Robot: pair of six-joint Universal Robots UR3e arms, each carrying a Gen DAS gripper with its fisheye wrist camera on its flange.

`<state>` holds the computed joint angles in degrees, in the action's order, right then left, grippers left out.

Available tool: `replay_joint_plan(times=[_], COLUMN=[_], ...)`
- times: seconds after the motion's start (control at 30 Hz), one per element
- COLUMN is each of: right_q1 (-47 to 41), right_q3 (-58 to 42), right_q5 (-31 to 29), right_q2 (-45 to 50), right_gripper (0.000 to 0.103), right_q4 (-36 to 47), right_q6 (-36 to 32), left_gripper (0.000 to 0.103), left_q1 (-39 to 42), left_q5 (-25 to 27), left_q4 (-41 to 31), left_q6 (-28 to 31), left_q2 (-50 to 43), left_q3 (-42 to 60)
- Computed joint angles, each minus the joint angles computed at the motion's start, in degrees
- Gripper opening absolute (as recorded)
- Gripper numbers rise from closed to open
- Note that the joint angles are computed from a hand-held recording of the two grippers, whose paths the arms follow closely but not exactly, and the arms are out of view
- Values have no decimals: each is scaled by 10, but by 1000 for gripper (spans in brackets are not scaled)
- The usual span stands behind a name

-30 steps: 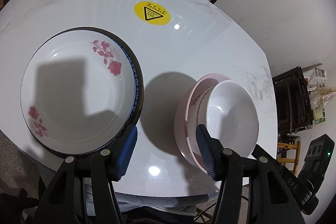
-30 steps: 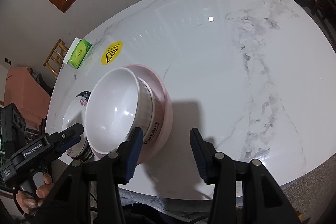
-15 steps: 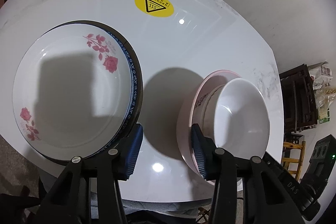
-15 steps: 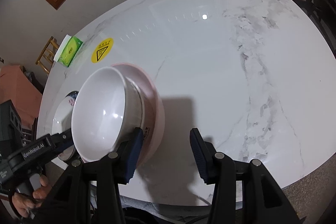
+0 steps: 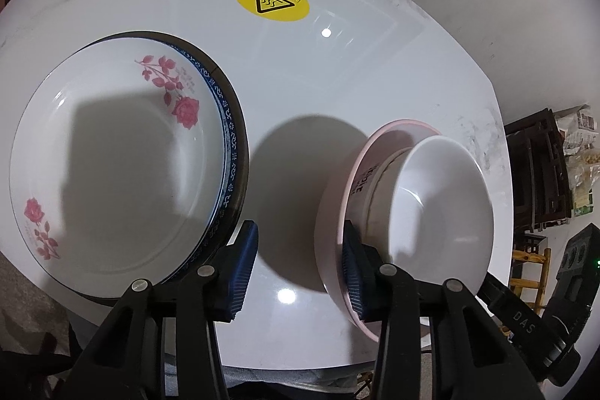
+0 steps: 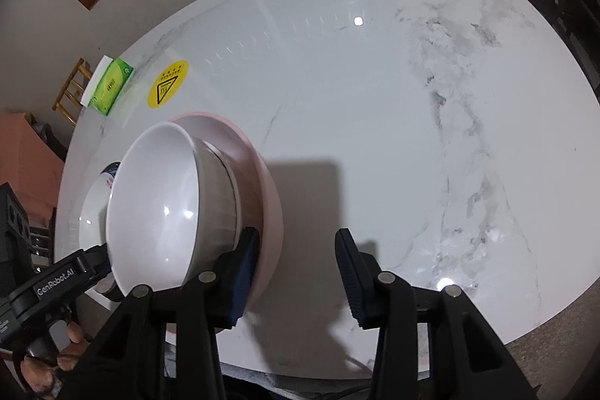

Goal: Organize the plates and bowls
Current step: 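Close both tools on the pink bowl rim, then lift the nested pink bowl and carry it over the plate stack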

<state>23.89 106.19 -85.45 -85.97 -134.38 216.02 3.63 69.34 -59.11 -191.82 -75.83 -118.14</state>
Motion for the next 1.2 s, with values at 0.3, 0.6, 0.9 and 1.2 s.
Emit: replay_joint_plan(times=[0.3,0.6,0.9,1.2], right_q1=[5,4,15,23], right_q3=[-27,-10,4,18], right_q5=[-7,-8,-27,-24], right_q2=[27,23,15,12], right_gripper=[43,43,43,23], right_q4=[7,-19,-38,-74], right_q6=[-1,-3,0,2], left_gripper=[33,17,6,5], left_q1=[-10,-27,-63,-75], left_q5=[7,12,43,61], left_q4=[4,8,41,51], left_q6=[-7,-16,-21,-24], left_q2=[-18,-38,-48,-50], left_q3=[15,37,44,45])
